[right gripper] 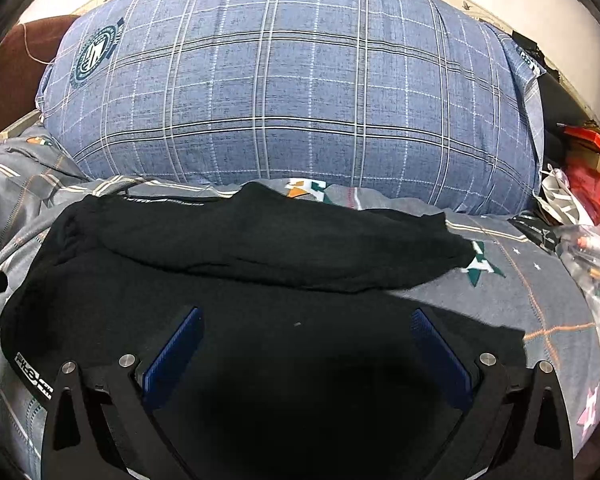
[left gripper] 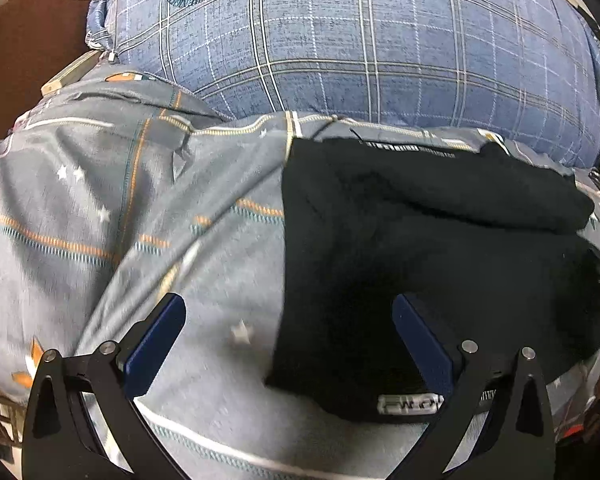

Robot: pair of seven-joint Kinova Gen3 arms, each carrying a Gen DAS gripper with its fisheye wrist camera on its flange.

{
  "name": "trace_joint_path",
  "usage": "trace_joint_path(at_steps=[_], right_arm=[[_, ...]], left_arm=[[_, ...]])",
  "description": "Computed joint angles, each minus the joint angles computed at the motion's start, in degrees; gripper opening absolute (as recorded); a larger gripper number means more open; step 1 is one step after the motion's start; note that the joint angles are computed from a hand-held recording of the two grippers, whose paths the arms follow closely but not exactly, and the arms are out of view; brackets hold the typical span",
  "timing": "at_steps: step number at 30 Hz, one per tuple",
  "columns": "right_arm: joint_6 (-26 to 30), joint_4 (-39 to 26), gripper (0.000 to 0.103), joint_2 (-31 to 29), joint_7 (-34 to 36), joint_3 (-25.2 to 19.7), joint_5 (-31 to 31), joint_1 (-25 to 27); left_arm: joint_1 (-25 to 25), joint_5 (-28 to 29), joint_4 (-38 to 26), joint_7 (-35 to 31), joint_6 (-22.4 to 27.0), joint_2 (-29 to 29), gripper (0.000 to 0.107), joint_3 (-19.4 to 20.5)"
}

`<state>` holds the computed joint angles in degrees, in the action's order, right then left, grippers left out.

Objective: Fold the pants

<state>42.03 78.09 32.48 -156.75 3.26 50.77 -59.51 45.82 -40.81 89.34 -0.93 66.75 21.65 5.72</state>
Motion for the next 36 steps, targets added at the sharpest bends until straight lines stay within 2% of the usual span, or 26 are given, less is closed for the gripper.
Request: trace_joint_path(at_steps=[3, 5, 8, 11, 14, 17, 19, 21, 24, 25, 26, 28, 29, 30, 31, 32, 33, 34, 36], right_arm=[[-0.90, 0.57, 0.103, -1.96, -0.80, -0.41, 0.67, 3.80], [0.29, -1.40, 0.103, -2.11, 0.49, -1.38, -0.19, 7.40], [3.66, -9.06, 0.103, -0.06, 7.19, -3.98, -5.93, 15.36], [2.59, -16.58, 0.102, 3.88, 10.43, -7.83, -12.92, 23.32], [5.00, -24.54, 0.100, 8.88, 17.18, -13.04, -19.61, 29.51], [9.38, -32.51, 0.083, 14.17, 24.10, -11.59, -25.54, 30.26], [12.60, -37.81, 0.082, 17.27, 26.68, -7.76, -30.11, 29.28], [15.39, -42.63, 0.082, 20.06, 27.75, -3.69, -33.61, 28.18], [18.52, -48.40, 0.080, 23.20, 31.04, -2.80, -36.47, 28.35], [20.24, -51.05, 0.078, 24.69, 32.01, -2.80, -36.68, 28.25], [22.04, -53.71, 0.070, 26.19, 32.63, -3.61, -36.61, 28.50], [25.44, -59.02, 0.067, 29.18, 33.03, -2.94, -37.19, 28.02], [26.37, -60.62, 0.062, 29.97, 33.19, -2.12, -36.58, 27.29], [27.19, -61.91, 0.051, 30.63, 34.07, -2.30, -36.73, 27.16], [27.29, -62.13, 0.041, 30.71, 34.09, -2.29, -36.26, 26.90], [26.49, -61.29, 0.026, 30.23, 34.11, -3.32, -36.26, 27.13], [24.93, -59.40, 0.020, 29.32, 34.05, -3.63, -37.14, 27.35], [23.59, -57.58, 0.019, 28.44, 33.58, -2.95, -37.79, 27.13], [20.27, -53.04, 0.010, 26.12, 32.37, -1.20, -38.59, 26.45]], left_arm=[[-2.48, 1.11, -0.61, -4.66, -2.14, -1.00, 0.103, -2.28], [-6.74, 1.92, -2.99, -9.32, -2.29, -0.22, 0.103, -2.06], [-12.49, 4.43, -6.53, -16.31, -3.09, 1.69, 0.103, -1.22], [-20.09, 10.30, -11.01, -23.22, -4.42, 4.90, 0.103, 0.83], [-22.22, 16.82, -14.96, -28.94, -5.36, 7.88, 0.103, -1.60], [-23.56, 22.76, -19.61, -33.55, -5.58, 11.58, 0.103, -3.09], [-24.70, 25.90, -21.73, -36.27, -6.18, 13.53, 0.101, -2.94], [-25.29, 28.56, -23.93, -38.45, -5.51, 15.13, 0.094, -3.01], [-26.76, 32.62, -25.63, -41.94, -5.95, 16.86, 0.086, -2.66], [-27.11, 33.77, -26.32, -42.72, -5.79, 17.52, 0.081, -2.63], [-27.30, 34.68, -26.86, -43.35, -5.72, 18.05, 0.077, -2.69], [-26.69, 35.03, -28.37, -44.43, -4.67, 19.00, 0.077, -3.29], [-26.30, 34.93, -28.44, -44.74, -4.55, 19.07, 0.075, -3.67], [-25.93, 34.85, -28.23, -44.86, -4.50, 18.94, 0.072, -4.00], [-25.71, 34.83, -27.29, -44.99, -5.35, 18.37, 0.062, -4.20], [-25.87, 35.30, -26.10, -45.36, -6.68, 17.55, 0.048, -4.05], [-26.88, 36.72, -24.43, -46.22, -8.59, 16.52, 0.042, -3.24], [-27.41, 37.67, -23.81, -46.67, -9.70, 16.28, 0.040, -2.90], [-27.58, 38.34, -22.68, -47.09, -11.06, 15.34, 0.038, -2.99]])
